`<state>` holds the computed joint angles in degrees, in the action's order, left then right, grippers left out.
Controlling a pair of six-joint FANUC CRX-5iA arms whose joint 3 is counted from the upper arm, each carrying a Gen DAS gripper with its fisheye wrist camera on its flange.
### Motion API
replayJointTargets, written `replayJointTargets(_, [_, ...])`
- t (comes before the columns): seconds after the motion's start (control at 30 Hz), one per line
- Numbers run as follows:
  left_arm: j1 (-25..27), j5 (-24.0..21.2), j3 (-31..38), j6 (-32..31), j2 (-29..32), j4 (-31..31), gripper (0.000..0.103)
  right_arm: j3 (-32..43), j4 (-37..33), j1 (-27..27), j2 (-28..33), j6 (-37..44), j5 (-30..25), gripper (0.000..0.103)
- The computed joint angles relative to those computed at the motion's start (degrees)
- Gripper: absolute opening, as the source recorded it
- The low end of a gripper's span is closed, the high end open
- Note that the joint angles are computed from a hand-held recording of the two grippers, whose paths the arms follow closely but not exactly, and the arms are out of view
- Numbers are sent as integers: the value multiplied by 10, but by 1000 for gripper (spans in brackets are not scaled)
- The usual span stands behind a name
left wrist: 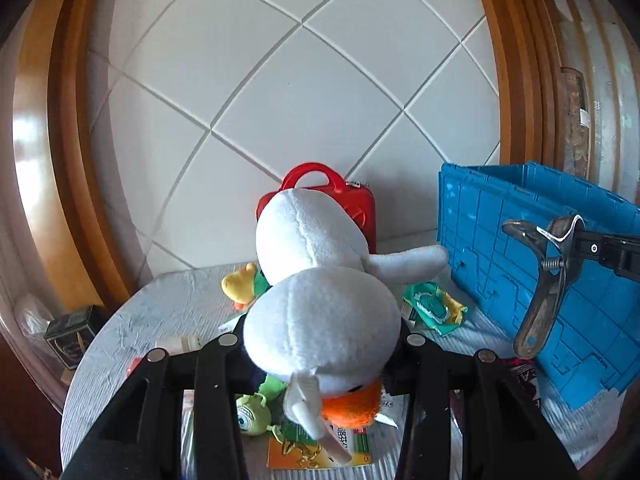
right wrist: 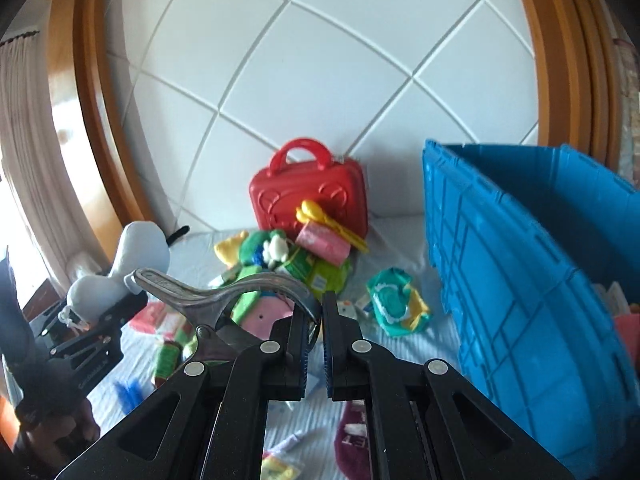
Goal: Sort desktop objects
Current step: 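Carry the white duck and metal tongs over the blue crate with both tools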
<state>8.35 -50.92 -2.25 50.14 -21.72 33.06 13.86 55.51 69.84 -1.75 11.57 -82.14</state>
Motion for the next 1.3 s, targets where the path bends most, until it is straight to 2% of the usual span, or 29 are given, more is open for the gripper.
replayJointTargets(0.3, [-5,1,35,-53,3,66,41,51,99,63,23,-21,-93,6])
replayJointTargets(0.43, [-34,4,52,-66,6,71,41,64,141,90,22,-23,-140,6])
replayJointTargets(0.53, [-74,4,76,-49,11,54,41,64,171,110,12,-30,-173,6])
replayJointTargets(0.73, [-202,27,146,22,44,-38,41,41,240,153,-29,-36,-256,6])
replayJointTargets(0.83, [-272,29,204,87,78,-104,41,30,266,172,-56,-25,-294,6])
replayJointTargets(1.07, [-433,-5,371,226,184,-280,41,-14,304,199,-135,-2,-359,6])
replayJointTargets(1.17, [-482,-26,436,260,228,-328,41,-39,305,202,-172,-2,-379,6])
replayJointTargets(1.3, [-519,-60,508,277,280,-360,41,-58,308,220,-209,1,-412,6])
